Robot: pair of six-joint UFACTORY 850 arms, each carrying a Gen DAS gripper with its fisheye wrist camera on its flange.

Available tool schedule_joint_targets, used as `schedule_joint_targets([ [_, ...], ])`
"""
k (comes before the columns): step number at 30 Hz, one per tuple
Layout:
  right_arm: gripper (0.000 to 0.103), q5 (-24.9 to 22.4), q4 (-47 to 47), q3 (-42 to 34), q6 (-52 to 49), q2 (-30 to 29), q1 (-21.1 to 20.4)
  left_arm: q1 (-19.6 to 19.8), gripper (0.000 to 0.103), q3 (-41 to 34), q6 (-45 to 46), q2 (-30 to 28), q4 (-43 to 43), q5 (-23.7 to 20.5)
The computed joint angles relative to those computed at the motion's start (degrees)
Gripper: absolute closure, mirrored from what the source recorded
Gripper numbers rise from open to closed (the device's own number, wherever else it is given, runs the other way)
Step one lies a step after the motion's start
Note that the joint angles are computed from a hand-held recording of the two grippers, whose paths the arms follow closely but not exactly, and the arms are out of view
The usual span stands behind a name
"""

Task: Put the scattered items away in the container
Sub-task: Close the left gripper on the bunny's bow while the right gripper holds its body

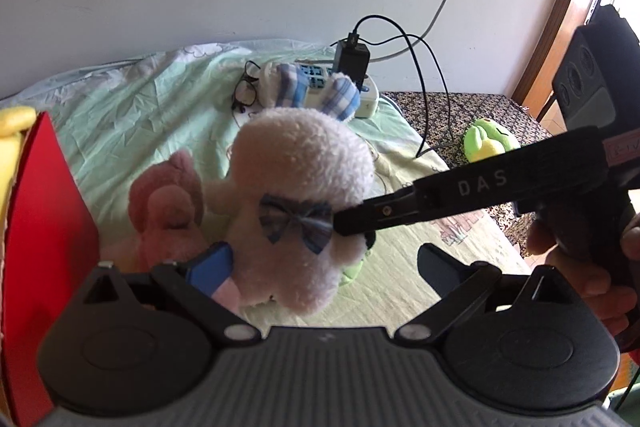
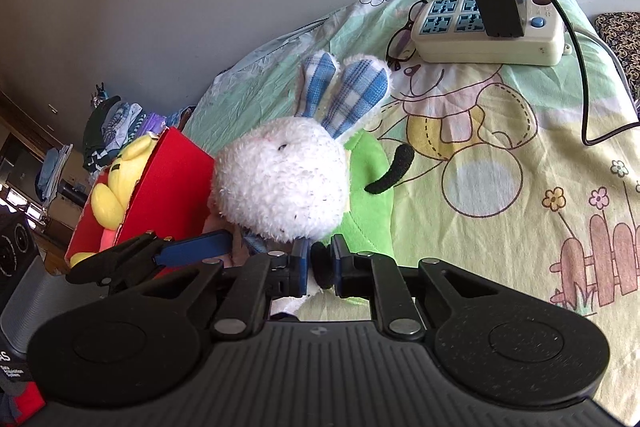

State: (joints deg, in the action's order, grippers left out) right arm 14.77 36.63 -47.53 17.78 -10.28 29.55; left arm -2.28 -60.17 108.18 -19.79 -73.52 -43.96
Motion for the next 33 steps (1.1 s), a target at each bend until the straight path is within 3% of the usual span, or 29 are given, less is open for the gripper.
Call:
schedule_joint_targets([
  [5, 0.071, 0.68, -4.85, 0.92, 6.14, 0.19, -0.9, -0.55, 0.012, -4.53, -4.85, -3.56, 3.49, -1.75],
  [11, 0.069, 5.82, -11.18, 3.97, 14.33, 2.35, -0.97, -0.52, 0.022, -4.92, -8.49, -4.19, 5.8, -4.92],
  [13, 0.062, 6.86, -11.39, 4.06, 13.93, 2.54, -0.84, -0.4, 0.022, -4.83, -8.45, -4.04, 6.0, -5.65],
  [16, 0.059, 8.73, -12.44, 3.96, 14.74, 2.34, -0.89, -0.21, 0.016, -4.68, -7.97, -3.94, 4.68, -4.63],
  [21, 0.056, 9.69, -19.14, 2.54, 20.44, 0.77, -1.5, 0.56, 0.016, -6.89, -11.66, -5.35, 4.17, -7.2],
  [24, 0.056, 8.94, -19.59, 0.63, 18.37, -0.39, -1.41, 0.2, 0.017, -7.29, -12.41, -5.92, 3.6, -6.71],
  [26, 0.055, 7.81, -16.66, -0.76, 13.73, -1.19, -1.14, -0.32, 0.029, -7.59, -13.2, -6.27, 4.32, -5.78],
  [30, 0.051, 6.95, -17.26, -1.76, 13.68, -2.3, -1.46, -0.87, 0.03, -7.27, -11.88, -5.91, 4.01, -4.23],
  [33, 0.058, 7.07, -18.86, -1.38, 16.3, -2.21, -1.7, -1.44, 0.037, -6.43, -9.77, -5.18, 3.41, -1.84],
])
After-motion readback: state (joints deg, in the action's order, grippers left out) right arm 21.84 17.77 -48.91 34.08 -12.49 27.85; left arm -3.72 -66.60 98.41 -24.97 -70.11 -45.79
